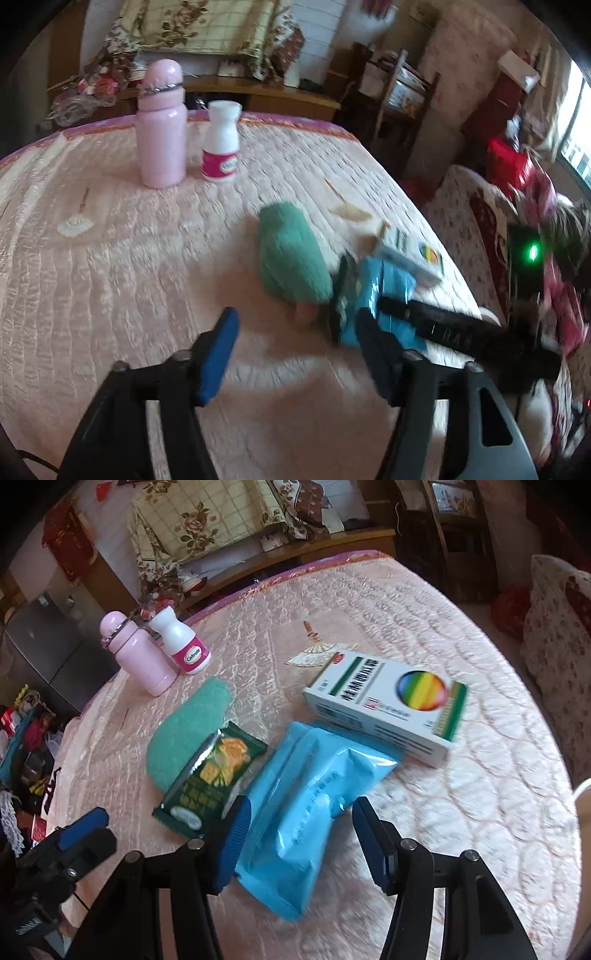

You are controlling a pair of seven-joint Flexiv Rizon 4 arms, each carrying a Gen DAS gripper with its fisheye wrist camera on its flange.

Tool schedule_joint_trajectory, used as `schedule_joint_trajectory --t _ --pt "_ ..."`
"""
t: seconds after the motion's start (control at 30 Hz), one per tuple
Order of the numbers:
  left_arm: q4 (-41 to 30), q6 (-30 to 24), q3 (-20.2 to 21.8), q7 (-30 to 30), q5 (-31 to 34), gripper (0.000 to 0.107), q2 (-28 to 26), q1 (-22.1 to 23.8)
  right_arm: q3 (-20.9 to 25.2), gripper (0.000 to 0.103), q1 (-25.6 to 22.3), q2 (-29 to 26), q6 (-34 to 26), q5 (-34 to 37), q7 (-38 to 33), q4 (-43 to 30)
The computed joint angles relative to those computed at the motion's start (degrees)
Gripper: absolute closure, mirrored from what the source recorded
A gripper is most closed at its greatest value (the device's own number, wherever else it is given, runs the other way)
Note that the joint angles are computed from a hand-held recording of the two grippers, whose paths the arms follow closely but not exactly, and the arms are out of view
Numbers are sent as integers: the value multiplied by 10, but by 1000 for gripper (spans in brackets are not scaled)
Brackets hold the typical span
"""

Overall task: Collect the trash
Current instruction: 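Grasp the green towel with the left tool while the right grasps the blue packet, then carry the towel and blue packet over the white bucket and open both tools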

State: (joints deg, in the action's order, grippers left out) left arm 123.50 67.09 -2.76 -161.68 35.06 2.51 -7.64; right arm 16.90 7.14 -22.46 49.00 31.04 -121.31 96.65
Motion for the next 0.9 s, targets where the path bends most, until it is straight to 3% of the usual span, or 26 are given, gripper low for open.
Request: schedule_joint_trajectory --t 0.13,0.17,0.2,0.4,0.47,0.53,0.7,0.9 --pt "-22 9 13 2 -16 35 -32 14 0 43 14 -5 27 -19 -6 6" --pt "-26 11 18 6 -22 35 -39 15 3 47 11 -5 23 -21 -13 6" --pt "-35 15 23 11 -30 35 -53 17 5 66 8 -5 21 -21 -24 6" --pt "-72 9 38 112 -134 35 -130 16 1 67 -39 2 -76 10 -85 -16" --pt "-69 14 37 152 -174 57 -144 14 -6 68 -54 6 -102 28 -100 -21" --pt "-63 24 54 144 -168 60 -141 -5 -15 68 -70 12 -127 48 -113 -26" --pt "-50 -15 79 74 -88 62 -86 -49 -33 68 -95 43 -164 90 -160 -17" --pt "-33 -71 25 25 -36 62 -13 -46 -56 68 -100 81 -178 116 -201 8"
